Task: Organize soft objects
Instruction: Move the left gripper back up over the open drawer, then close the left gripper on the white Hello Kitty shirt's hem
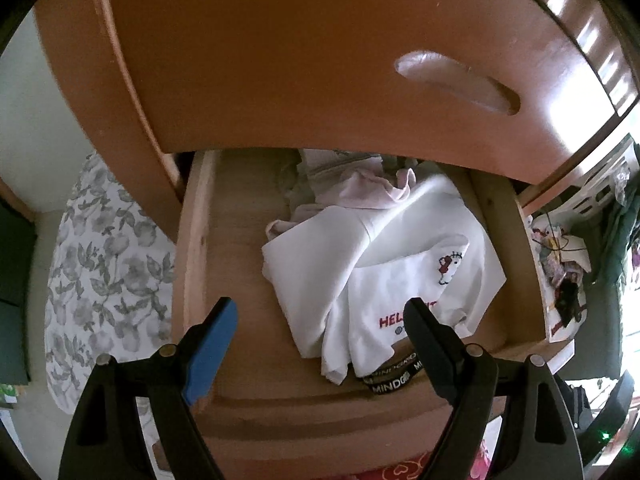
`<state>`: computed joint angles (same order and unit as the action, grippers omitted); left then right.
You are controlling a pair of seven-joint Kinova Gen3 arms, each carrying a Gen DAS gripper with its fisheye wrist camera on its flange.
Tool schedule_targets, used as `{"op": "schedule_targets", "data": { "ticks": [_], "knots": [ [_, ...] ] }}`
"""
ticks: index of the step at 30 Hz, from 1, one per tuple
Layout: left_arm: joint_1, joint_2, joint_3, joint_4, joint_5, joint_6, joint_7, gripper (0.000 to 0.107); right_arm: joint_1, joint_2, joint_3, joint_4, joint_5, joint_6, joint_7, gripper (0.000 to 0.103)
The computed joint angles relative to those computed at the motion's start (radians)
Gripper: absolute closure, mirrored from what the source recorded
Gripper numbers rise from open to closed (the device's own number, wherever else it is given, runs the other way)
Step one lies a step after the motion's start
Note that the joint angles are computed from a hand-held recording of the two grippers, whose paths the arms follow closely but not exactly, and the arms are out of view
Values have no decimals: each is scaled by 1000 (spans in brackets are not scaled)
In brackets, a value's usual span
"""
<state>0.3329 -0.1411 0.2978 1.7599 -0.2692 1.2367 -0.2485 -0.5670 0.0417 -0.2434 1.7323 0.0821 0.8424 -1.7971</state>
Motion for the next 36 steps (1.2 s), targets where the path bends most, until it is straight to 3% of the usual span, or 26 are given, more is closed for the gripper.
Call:
{"op": "schedule_targets", "data": {
  "ticks": [17,19,23,25,30,34,36],
  "knots": [
    [-48,65,-78,13,62,-79,-134,24,-11,39,10,-11,26,17,-19,0],
    [-51,82,-89,8,72,-79,-155,31,-11,41,10,-10,22,17,-15,0],
    [-50,125,-104,-6,73,-70,-179,34,-12,42,10,-10,18,17,-10,0],
    [-50,137,-115,-5,88,-76,-196,45,-12,42,10,-10,17,16,-9,0],
    [-49,152,-130,13,116,-112,-215,57,-10,40,12,-9,12,17,-7,0],
    [-51,154,-139,28,122,-128,-216,73,-9,39,12,-7,12,17,-11,0],
    [-53,154,-141,32,126,-131,-215,74,-9,39,12,-6,11,16,-8,0]
  ]
}}
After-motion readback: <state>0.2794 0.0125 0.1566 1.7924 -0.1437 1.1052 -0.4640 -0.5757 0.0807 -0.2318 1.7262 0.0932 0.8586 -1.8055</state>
